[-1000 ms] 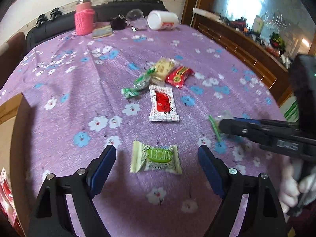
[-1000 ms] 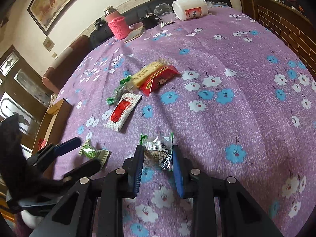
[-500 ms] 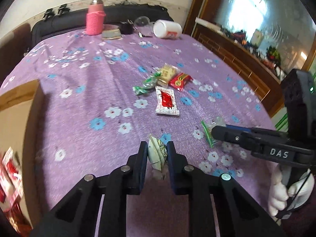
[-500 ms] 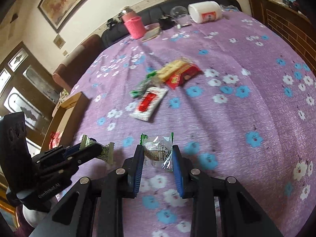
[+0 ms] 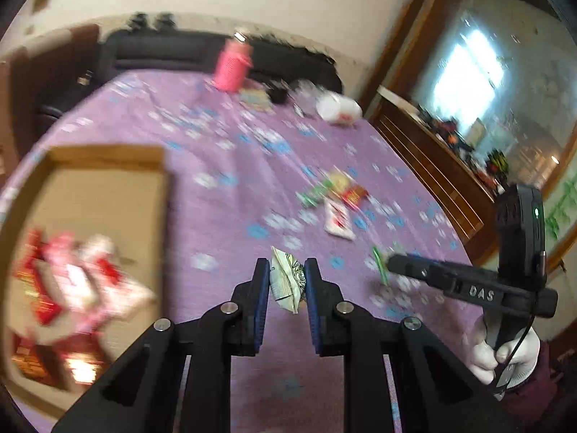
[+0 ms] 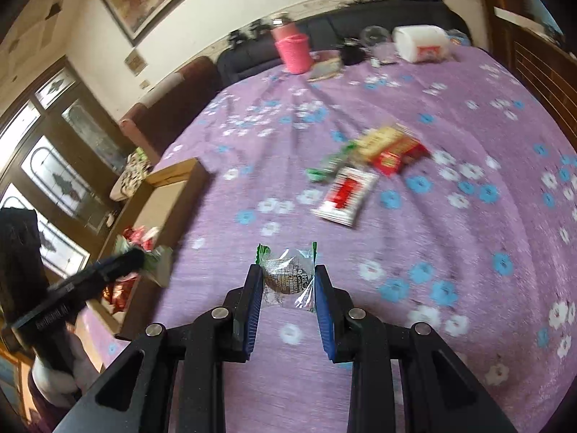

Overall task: Organize snacks
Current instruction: 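Carry both packets over the box and release them from both tools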

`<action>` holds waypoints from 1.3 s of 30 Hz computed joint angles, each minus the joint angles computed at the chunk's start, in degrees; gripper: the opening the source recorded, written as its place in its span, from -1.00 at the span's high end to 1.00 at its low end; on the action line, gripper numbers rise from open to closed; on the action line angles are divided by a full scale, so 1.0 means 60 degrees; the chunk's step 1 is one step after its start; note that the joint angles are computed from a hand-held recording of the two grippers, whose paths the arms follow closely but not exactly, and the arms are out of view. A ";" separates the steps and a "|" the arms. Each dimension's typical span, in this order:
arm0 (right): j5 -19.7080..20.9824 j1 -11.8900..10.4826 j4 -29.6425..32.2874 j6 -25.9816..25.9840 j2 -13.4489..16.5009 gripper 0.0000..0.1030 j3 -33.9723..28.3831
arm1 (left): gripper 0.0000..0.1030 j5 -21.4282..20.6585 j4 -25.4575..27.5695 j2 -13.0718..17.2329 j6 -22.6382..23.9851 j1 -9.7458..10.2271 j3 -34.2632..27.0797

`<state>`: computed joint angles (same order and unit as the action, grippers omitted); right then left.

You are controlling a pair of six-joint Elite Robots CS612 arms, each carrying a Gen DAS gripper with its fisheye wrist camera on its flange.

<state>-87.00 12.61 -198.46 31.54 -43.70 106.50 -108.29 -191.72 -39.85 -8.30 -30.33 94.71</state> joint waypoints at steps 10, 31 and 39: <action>0.0937 0.0528 0.1387 -0.1100 0.0487 0.41 -0.2056 | 0.64 0.1457 0.0566 -0.0008 -0.0535 0.0902 -0.0515; 0.1116 0.1070 0.5608 -0.1658 0.2686 0.31 -0.6677 | 0.40 0.1414 0.2426 0.1111 -0.0970 0.1602 -0.2425; 0.1191 0.0950 0.5155 -0.1194 0.2462 0.30 -0.6268 | -0.05 0.1214 0.1507 0.0747 -0.1496 0.1707 -0.1809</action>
<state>-79.85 18.31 -167.53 24.37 -28.93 68.89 -101.01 -182.68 -35.37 -17.28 -20.09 83.85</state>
